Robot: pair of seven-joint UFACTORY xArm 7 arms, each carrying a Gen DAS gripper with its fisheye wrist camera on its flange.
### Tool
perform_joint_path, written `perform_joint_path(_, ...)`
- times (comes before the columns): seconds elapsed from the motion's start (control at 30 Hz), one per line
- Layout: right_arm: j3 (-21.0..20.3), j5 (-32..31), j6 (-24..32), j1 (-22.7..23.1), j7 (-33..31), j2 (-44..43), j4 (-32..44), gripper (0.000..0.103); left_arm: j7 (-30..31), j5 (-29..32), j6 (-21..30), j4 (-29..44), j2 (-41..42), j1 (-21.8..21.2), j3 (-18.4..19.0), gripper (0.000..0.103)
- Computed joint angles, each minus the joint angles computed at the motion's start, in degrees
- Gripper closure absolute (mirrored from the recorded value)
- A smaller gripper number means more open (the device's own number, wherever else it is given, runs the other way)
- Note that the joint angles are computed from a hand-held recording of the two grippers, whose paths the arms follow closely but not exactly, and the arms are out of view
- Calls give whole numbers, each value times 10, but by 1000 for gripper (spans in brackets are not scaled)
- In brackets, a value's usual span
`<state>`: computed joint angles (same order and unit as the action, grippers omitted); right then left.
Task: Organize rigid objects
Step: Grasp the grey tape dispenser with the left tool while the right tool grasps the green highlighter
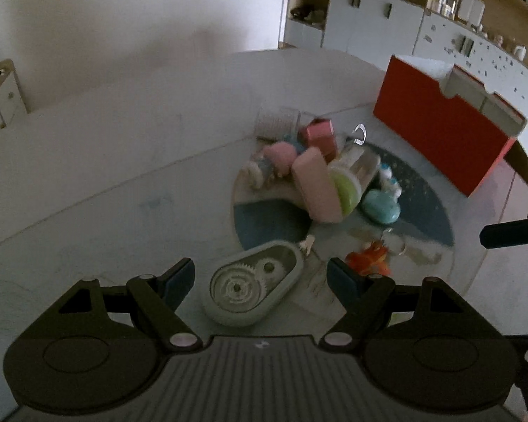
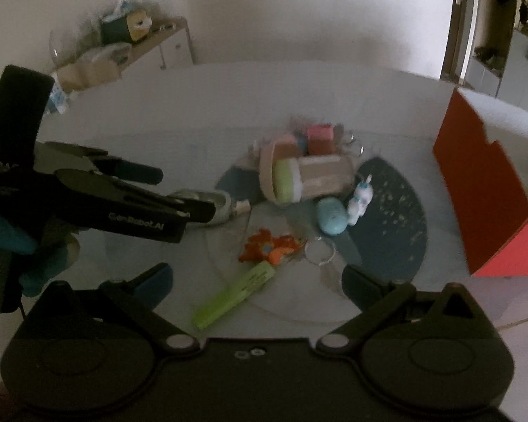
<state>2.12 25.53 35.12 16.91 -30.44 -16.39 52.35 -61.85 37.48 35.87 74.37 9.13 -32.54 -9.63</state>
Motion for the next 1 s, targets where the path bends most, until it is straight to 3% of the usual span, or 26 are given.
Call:
perform_joint_path(0.4, 27, -40, 4, 0, 33, 43, 5, 8, 14, 11, -27, -26, 10, 4, 10, 21)
perform_joint_path(0.9, 40, -96, -13, 1, 52, 51, -4, 37, 17, 40, -33, -13, 25, -3, 19, 21)
perform_joint_path(1.0, 39, -101, -22, 3, 52, 48, -9, 44, 19, 37, -27, -9, 26, -5, 18, 26)
